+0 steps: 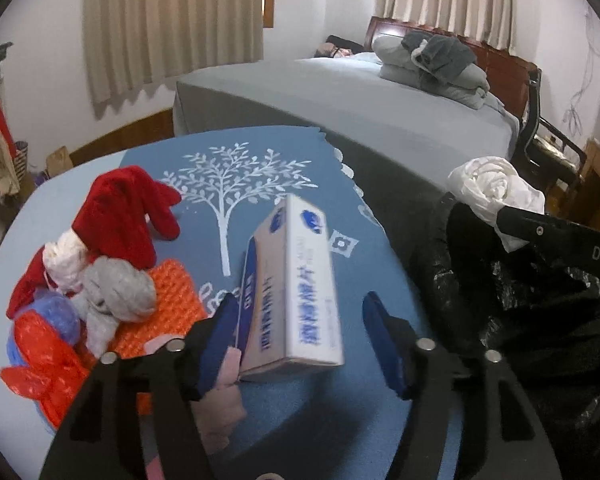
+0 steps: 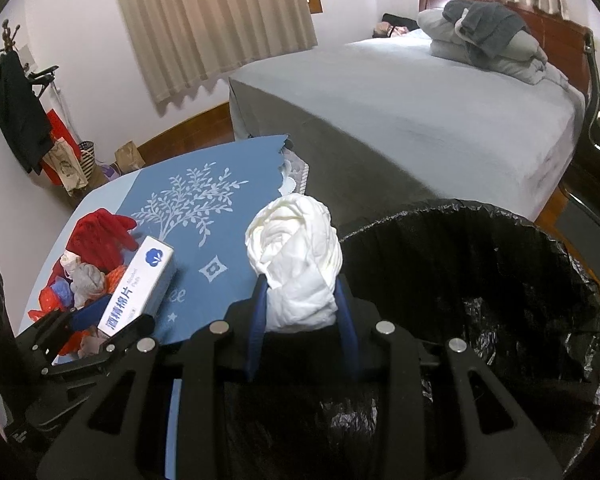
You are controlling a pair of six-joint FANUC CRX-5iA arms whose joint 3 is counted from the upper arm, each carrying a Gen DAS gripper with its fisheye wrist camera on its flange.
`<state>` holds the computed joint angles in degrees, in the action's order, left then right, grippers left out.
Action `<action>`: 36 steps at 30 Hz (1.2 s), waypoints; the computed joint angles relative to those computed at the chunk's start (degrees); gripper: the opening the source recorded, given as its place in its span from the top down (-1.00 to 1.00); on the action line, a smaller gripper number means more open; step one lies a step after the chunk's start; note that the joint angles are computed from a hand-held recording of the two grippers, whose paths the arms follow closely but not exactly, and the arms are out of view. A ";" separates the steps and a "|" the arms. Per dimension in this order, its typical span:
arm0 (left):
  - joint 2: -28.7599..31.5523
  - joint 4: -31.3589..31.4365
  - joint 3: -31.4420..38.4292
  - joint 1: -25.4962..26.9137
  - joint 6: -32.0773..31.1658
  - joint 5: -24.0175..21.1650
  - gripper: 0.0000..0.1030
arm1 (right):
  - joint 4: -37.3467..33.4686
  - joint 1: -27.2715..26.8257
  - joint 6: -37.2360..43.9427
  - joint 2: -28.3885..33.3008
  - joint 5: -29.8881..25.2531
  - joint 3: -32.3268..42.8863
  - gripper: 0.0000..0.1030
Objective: Collect trash
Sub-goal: 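Carry both items over the black bin and open both tools to drop them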
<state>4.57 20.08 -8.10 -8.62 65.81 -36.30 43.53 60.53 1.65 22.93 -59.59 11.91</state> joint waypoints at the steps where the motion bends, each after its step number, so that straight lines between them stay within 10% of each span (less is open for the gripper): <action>1: 0.01 -0.17 -0.03 0.05 0.31 -0.13 -0.30 | 0.11 -0.02 0.02 0.04 -0.01 0.03 0.36; 16: 2.62 -1.30 1.95 -1.01 1.02 -2.14 -0.41 | -0.74 -0.22 -0.12 0.32 -0.15 -0.07 0.36; 19: 3.30 -1.12 2.21 -1.18 0.76 -2.76 -0.06 | -0.94 -0.32 -0.75 -0.17 -0.03 -0.83 0.36; 36: -3.46 9.83 -2.48 -2.04 -7.92 2.88 -0.04 | 3.68 2.09 -7.17 -6.05 -3.11 -7.93 0.36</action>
